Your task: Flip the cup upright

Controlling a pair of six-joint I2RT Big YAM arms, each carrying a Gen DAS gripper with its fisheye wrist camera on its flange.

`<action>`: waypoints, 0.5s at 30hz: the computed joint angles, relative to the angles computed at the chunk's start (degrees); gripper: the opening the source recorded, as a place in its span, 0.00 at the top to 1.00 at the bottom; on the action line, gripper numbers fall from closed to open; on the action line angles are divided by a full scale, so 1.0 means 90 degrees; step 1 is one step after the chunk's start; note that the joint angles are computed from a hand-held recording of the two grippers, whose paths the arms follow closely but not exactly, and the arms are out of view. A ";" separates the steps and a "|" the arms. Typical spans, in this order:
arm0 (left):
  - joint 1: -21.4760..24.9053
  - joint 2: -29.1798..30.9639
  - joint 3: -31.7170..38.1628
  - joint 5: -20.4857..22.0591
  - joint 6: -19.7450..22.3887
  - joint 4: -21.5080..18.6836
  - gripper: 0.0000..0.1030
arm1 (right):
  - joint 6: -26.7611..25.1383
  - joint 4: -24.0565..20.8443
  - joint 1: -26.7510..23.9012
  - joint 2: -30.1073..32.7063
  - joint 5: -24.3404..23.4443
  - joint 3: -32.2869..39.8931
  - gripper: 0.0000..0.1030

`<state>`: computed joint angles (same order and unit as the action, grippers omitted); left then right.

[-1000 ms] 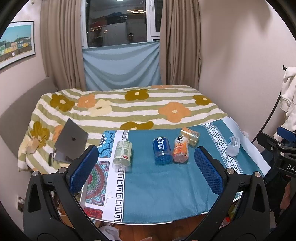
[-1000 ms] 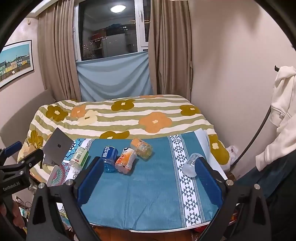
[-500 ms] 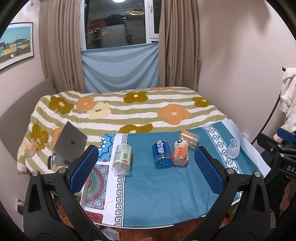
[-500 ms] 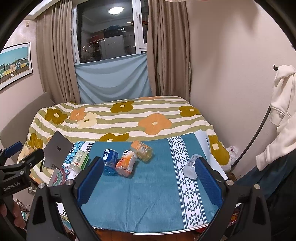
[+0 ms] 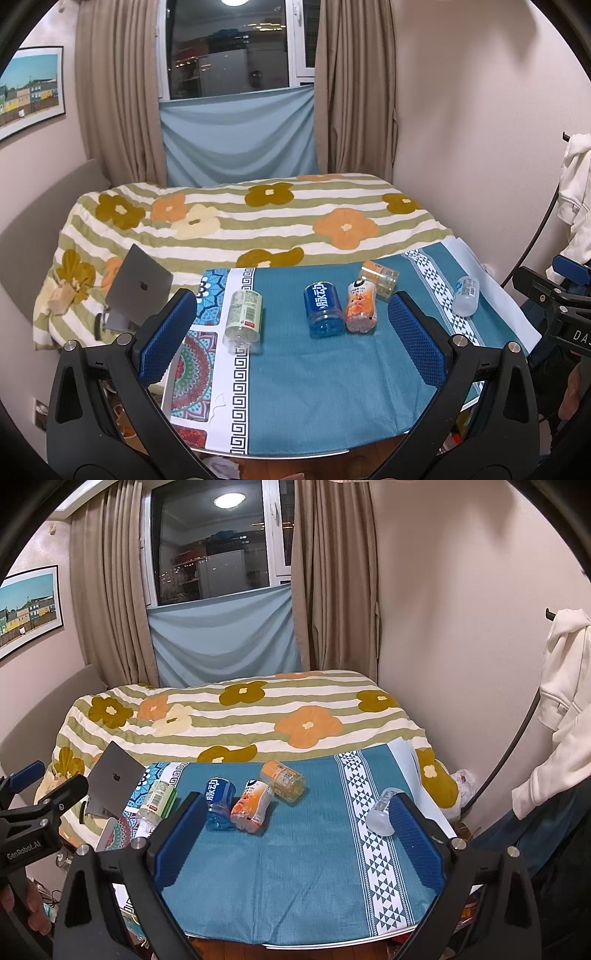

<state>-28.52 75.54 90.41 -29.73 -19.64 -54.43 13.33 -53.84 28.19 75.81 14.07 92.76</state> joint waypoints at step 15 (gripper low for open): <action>0.0008 0.0061 0.0072 0.0023 0.0021 -0.0002 0.00 | 0.0025 0.0014 -0.0033 0.0018 -0.0008 0.0015 0.05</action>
